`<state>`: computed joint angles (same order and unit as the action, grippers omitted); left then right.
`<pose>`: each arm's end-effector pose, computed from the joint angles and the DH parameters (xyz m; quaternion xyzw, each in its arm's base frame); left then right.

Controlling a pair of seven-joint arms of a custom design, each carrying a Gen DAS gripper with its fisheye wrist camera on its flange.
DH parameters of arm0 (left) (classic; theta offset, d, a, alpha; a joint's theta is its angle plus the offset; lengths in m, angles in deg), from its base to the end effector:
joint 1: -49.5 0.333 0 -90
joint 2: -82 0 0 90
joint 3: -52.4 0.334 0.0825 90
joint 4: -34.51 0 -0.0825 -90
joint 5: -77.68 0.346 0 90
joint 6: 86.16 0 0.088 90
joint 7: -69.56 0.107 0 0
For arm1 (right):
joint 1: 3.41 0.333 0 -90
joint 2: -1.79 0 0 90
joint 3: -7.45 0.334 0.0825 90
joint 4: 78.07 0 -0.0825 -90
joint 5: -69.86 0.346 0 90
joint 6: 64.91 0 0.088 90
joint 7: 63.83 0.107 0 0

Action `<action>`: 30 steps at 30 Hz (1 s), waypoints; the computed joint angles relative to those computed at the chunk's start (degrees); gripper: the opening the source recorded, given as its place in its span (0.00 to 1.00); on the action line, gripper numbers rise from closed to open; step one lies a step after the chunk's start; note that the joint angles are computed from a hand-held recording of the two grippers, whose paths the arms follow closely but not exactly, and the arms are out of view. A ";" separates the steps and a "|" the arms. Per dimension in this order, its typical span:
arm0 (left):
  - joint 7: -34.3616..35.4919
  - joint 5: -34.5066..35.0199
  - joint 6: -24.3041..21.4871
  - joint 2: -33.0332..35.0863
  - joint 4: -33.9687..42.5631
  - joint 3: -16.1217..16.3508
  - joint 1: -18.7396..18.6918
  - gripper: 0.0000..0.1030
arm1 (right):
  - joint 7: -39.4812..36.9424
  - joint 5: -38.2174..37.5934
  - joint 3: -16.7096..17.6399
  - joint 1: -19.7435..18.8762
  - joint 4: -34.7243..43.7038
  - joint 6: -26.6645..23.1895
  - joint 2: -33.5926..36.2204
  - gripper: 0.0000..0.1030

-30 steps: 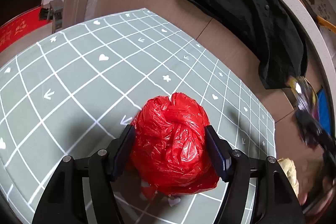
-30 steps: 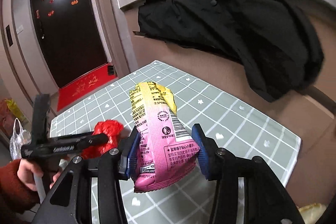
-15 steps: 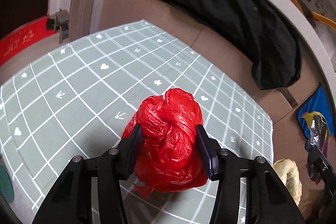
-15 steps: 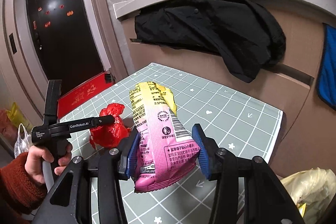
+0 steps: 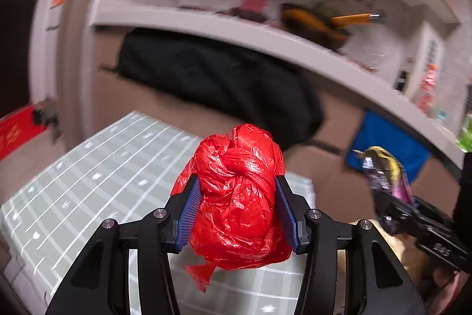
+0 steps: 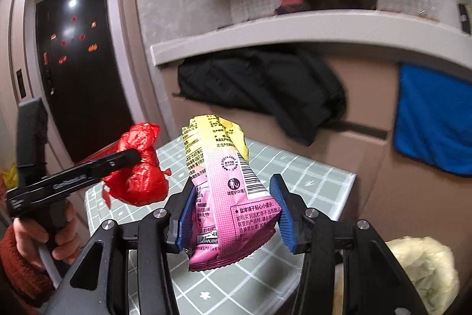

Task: Collect trash
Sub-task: 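Carry the red bag and pink snack bag over the bin with both tools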

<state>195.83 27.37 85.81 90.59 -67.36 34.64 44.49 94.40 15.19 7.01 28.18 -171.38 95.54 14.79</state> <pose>0.5889 -0.1710 0.6106 -0.5351 0.6501 -0.5071 0.1840 0.5305 0.3663 0.6114 -0.6350 0.5672 -0.3002 0.4300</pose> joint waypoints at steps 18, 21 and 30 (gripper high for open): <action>13.20 -6.88 -4.22 3.29 9.25 -6.96 -12.29 0.49 | 21.32 -16.93 8.76 -9.40 -28.38 -20.48 -32.36 0.44; 12.60 -4.96 -3.56 4.07 9.19 -7.66 -13.40 0.49 | 21.73 -15.93 10.19 -11.69 -31.44 -21.11 -35.15 0.44; -0.88 9.82 -0.16 8.68 8.42 -6.63 -17.15 0.49 | 23.17 -12.57 12.24 -18.30 -38.34 -16.60 -38.21 0.45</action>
<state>194.95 37.19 85.65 99.26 -58.94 28.01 27.35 117.58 2.62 19.25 9.87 -209.72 78.94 -23.42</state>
